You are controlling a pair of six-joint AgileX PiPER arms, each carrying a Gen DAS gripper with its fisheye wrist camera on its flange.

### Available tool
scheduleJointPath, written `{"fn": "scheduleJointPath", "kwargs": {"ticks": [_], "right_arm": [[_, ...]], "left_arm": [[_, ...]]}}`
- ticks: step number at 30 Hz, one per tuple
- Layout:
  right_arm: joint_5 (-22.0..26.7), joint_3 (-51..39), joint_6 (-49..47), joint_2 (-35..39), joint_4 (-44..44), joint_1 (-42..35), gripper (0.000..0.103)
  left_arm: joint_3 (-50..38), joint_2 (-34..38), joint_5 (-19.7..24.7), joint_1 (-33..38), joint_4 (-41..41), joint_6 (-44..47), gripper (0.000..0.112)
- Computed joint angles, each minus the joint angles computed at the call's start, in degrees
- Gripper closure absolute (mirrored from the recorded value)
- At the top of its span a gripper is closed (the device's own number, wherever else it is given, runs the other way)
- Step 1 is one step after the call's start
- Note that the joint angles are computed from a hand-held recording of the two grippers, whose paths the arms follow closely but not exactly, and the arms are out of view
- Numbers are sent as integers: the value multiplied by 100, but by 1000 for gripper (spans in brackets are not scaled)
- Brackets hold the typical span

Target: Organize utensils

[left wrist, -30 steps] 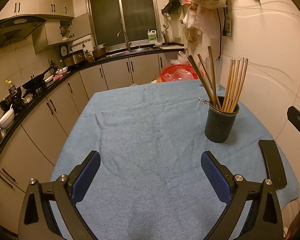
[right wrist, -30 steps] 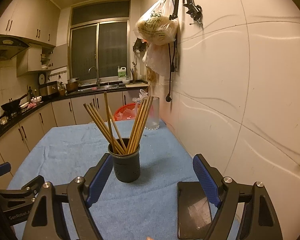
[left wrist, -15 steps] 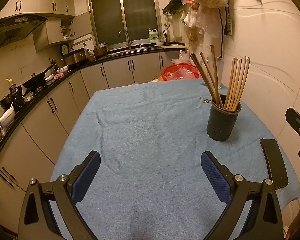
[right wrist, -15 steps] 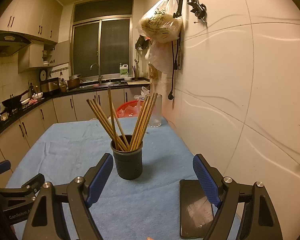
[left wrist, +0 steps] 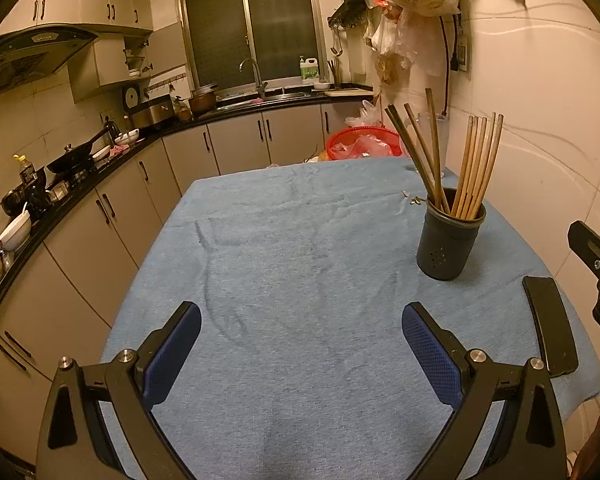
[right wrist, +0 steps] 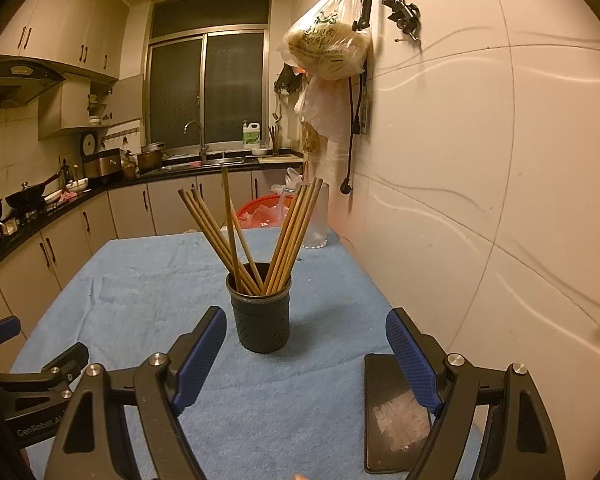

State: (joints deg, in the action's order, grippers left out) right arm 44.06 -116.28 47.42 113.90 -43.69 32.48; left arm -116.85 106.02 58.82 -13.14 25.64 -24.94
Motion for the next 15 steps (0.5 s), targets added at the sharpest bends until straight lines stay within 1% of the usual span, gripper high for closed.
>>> {"fn": "scheduleJointPath", "kwargs": {"ticks": [15], "right_arm": [[-81,232,196,-155,-229,89,19]], "left_arm": [[274,-245,-120,8,37,-21,12]]}}
